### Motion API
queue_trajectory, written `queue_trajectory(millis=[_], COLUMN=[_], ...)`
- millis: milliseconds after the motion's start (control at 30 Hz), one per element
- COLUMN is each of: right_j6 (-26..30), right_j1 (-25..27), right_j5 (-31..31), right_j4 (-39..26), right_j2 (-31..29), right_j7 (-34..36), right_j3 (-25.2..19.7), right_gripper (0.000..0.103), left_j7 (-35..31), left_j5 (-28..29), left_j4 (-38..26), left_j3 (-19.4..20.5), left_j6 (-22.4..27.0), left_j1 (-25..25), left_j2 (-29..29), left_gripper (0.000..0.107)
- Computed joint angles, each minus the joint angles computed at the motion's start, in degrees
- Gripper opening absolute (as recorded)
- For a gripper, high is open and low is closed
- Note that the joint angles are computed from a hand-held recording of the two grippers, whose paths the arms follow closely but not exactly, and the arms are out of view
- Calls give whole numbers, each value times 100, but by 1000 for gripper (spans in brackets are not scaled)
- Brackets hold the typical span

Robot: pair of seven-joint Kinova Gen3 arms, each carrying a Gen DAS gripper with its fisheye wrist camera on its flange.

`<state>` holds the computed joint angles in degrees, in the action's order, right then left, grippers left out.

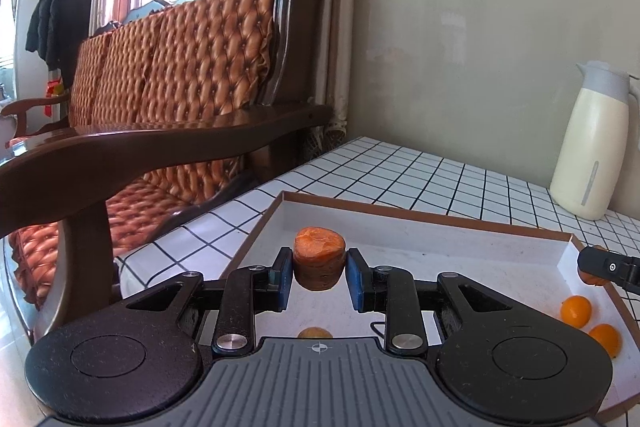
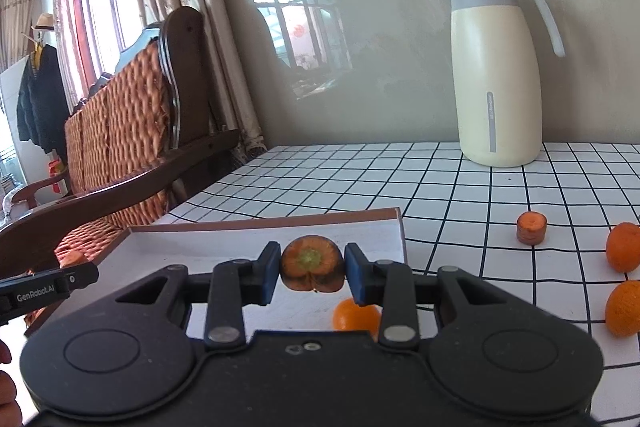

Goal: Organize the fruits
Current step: 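Carry both carrot pieces over the white box and open both tools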

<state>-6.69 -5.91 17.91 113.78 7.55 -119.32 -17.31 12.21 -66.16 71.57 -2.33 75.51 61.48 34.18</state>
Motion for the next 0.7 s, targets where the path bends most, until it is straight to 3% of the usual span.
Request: queue_trajectory(millis=[133,167,200,233,267,300,333,367,433,700], right_j6=[258,327,302,184,-28,-191,-324,-393,-521,-651], right_j1=[45,53,-18,-119,-283,-390,-402,-307,-247,-306], right_j5=[-46,-60,-166,-366,-568,-676,-691,-613,-338,436], right_j4=[-198,-257,-249,-173,-41,58,151,177,253,343], right_j2=[109,153,162,121,59,5,-50,-72,-128,-273], right_j7=[22,59,114,222,339,390,367,263,-4,-696], right_j3=[-77,-106,-30,98,294,425,450,371,342,504], right_gripper=[30,37,58,67,77,76,76,76,80,86], left_j7=[-167,-163,-239,-328,-380,-411,-350,-224,-162,-127], left_j5=[152,180,238,305,373,432,398,271,20,-98], left_j4=[-82,-105,-185,-248,-298,-367,-424,-454,-442,-521], left_j3=[34,9,4,4,-5,26,-37,-206,-279,-201], left_j6=[-125,-118,-86,-75,-72,-22,91,244,397,782], left_j1=[-165,-176,-203,-232,-250,-276,-196,-10,165,292], left_j2=[31,50,94,116,123,130,166,227,239,253], left_gripper=[29,29,29,30,47,66,98,103,103,103])
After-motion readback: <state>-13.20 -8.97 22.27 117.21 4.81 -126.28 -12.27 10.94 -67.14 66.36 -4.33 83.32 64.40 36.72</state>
